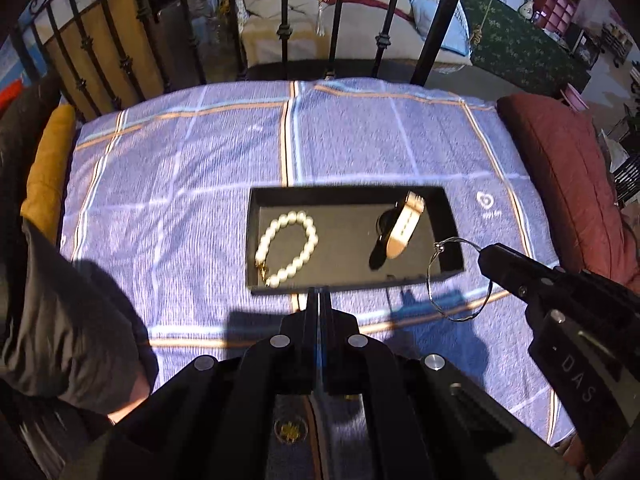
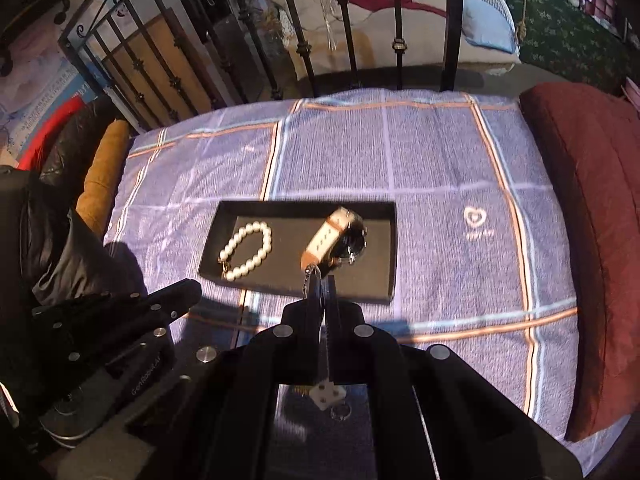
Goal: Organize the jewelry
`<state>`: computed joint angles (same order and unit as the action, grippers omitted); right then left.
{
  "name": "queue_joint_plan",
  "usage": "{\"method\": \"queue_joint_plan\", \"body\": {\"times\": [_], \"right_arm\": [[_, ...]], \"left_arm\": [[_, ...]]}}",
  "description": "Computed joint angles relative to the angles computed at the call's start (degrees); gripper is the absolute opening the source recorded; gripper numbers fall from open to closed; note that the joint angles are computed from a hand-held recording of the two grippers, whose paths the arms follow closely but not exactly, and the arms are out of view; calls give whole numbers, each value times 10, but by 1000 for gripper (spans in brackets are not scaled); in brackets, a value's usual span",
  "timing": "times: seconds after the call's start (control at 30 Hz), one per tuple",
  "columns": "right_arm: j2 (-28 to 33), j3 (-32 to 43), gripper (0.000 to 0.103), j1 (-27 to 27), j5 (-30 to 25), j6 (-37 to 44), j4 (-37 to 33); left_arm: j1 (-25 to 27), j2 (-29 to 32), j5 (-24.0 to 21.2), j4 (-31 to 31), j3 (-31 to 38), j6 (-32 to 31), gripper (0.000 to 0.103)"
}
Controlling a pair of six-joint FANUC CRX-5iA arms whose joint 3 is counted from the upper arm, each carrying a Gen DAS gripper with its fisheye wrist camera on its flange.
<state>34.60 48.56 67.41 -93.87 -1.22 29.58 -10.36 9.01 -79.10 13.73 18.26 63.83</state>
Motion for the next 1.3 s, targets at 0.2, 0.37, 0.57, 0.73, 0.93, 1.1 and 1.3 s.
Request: {"method": "queue_joint_plan", "body": {"times": [0.2,0.37,0.57,0.73,0.93,1.1,1.3], "right_arm": [[18,28,3,-20,-18,21,13],[23,29,3,-31,-24,27,11],[29,34,3,-39,-27,30,6],[37,44,3,-44,-35,39,4],[43,54,3,-47,-43,43,1],[54,72,5,-48,-58,45,0],[52,68,43,-46,-71,35,7]], "left_arm": [[-13,37,7,3,43,19,1],[-21,57,4,-7,66,27,1],[-24,73,-3,-18,81,35,1],[-26,81,-5,-24,87,36,1],[-30,86,-6,-26,93,34,1],[-34,90,-8,-36,100,37,13],[-38,84,5,-54,101,43,58]]}}
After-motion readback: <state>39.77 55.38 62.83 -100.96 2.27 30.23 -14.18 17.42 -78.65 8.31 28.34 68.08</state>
